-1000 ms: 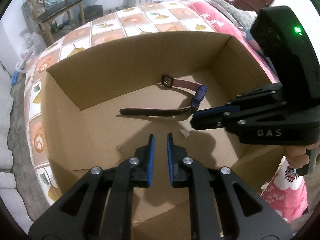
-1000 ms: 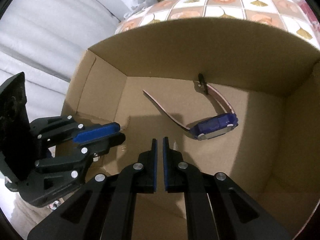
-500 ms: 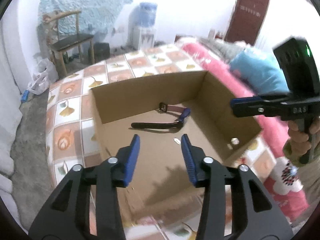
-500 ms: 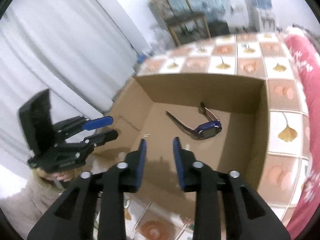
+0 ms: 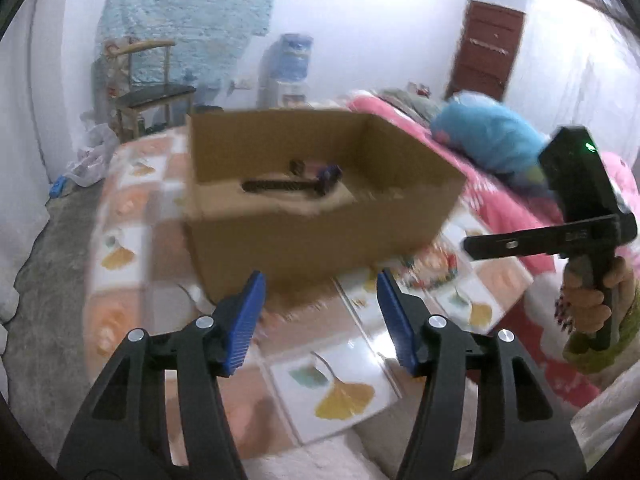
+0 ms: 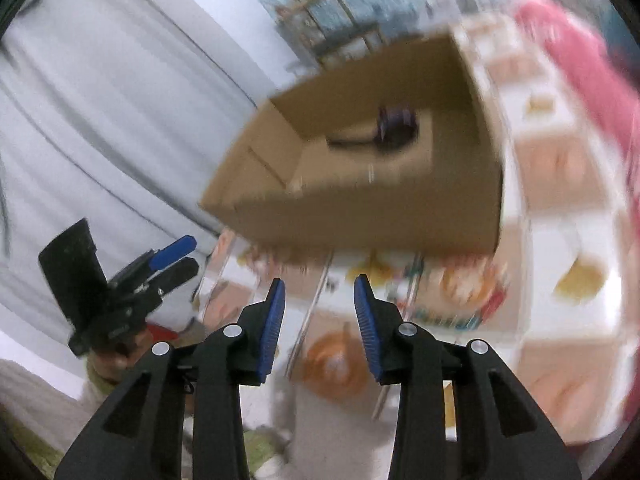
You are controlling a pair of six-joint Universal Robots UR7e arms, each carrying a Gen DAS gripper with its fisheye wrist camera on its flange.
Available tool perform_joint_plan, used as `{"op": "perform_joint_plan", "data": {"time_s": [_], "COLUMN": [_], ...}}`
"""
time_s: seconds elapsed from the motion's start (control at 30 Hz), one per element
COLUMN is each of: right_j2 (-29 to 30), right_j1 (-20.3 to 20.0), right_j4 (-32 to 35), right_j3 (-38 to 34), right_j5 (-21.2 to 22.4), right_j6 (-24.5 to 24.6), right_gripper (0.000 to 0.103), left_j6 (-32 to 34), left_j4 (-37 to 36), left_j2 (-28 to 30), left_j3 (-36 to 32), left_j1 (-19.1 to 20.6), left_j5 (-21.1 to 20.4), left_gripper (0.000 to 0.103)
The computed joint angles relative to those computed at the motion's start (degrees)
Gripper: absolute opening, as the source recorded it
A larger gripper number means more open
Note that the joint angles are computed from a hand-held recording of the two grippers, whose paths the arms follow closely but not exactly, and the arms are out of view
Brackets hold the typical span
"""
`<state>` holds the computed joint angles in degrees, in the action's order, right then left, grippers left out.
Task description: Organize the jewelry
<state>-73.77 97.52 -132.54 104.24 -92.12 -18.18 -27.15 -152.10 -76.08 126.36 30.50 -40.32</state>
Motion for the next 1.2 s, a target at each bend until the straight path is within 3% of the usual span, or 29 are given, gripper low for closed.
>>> {"op": "perform_joint_plan", "data": {"time_s": [0.2, 0.4, 0.7, 1.2], "right_j2": [3.7, 4.2, 5.4, 5.3], "right_j1": [-0.2, 0.4, 0.2, 0.2], "right_j4": [-1.5, -2.9, -6.5, -10.0], "right_j3": [1.4, 1.4, 1.7, 2.9], "right_j5": [-7.0, -6.5, -8.6, -8.7], "right_j6": [2.5, 0.7, 1.1, 1.8], "right_gripper": [0.035, 0.035, 0.033, 0.033], "left_j6": [-3.0, -0.9, 6.9, 6.7], "left_j4": [-0.3, -1.4, -6.5, -3.7], "left_j2": [5.0, 8.5, 12.7, 15.2], "left_j3": [0.6, 0.2, -2.6, -5.8], "left_j1": [1.5, 2.0, 4.4, 6.2], "left_j5": [-3.5, -2.4, -2.3, -2.4], "left_gripper": [0.055, 0.039, 0.028, 0.026]}}
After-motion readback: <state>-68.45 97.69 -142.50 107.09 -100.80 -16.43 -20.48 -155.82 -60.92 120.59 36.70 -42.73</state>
